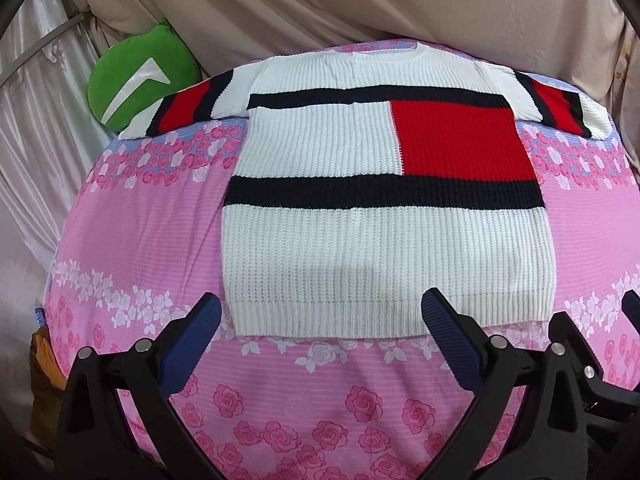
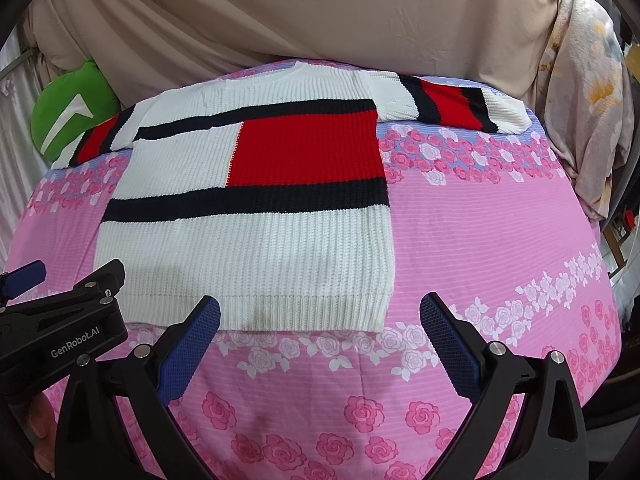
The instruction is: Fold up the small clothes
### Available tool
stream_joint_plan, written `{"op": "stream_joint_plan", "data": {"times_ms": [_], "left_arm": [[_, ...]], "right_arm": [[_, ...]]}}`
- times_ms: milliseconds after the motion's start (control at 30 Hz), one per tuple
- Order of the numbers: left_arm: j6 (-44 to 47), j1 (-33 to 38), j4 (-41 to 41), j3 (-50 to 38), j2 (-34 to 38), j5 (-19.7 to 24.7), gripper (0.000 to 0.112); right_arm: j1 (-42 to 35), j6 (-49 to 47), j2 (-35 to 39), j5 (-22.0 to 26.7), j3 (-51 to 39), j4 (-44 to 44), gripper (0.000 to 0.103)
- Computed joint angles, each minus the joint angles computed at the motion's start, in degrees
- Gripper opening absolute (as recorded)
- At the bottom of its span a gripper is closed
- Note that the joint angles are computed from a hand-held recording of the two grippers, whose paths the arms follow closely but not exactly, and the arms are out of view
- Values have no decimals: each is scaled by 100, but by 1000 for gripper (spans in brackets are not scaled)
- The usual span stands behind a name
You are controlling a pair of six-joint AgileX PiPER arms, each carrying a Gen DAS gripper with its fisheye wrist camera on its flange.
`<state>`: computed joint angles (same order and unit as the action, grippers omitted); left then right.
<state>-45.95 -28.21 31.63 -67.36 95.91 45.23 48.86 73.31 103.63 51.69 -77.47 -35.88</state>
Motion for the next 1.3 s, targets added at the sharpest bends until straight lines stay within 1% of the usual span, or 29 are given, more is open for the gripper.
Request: {"op": "stream_joint_plan", "data": {"times_ms": [1300], "left_arm": [[37, 44, -14, 9, 47, -48, 97]], "right_arm": [[-18, -16, 45, -22, -25, 20, 98]]}}
